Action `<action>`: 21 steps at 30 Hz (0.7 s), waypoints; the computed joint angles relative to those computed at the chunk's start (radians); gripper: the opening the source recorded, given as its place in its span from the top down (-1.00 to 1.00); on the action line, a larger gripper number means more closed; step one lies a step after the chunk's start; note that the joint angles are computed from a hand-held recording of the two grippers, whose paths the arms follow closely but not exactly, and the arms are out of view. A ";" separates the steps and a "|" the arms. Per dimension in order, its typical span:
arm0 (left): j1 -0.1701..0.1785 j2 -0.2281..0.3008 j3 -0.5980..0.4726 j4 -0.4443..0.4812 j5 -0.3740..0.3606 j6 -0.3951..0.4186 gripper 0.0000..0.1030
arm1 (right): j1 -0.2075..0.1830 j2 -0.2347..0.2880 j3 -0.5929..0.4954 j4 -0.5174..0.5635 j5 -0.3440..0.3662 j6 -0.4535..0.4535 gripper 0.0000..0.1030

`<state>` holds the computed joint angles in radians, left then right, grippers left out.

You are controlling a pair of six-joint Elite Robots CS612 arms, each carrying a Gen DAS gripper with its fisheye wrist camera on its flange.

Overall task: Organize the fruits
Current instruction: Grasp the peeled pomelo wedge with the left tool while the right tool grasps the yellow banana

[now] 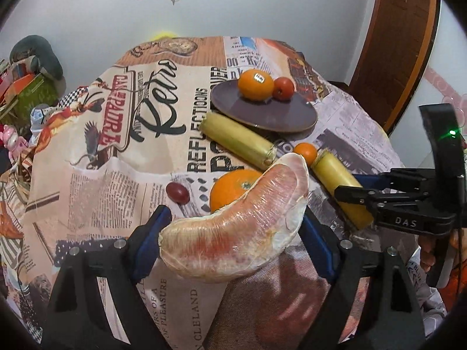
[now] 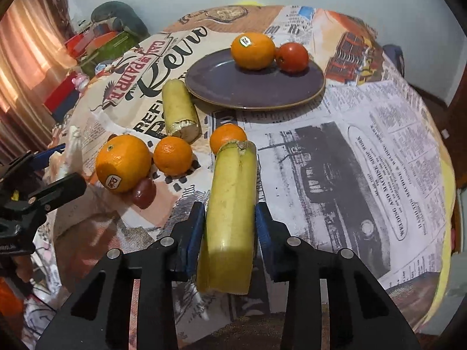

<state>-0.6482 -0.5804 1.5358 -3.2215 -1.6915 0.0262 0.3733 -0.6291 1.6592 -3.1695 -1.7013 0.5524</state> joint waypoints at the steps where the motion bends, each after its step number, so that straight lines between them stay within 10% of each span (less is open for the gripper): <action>1: -0.001 0.000 -0.001 -0.004 0.002 0.001 -0.68 | -0.003 0.001 -0.005 0.009 0.001 0.007 0.36; 21: -0.001 0.005 -0.048 -0.025 0.013 -0.031 -0.68 | 0.004 -0.024 0.022 -0.123 -0.121 -0.006 0.38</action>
<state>-0.6491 -0.5751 1.4875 -3.2466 -1.6784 -0.0045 0.3772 -0.6526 1.6807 -3.2923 -1.8222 0.5466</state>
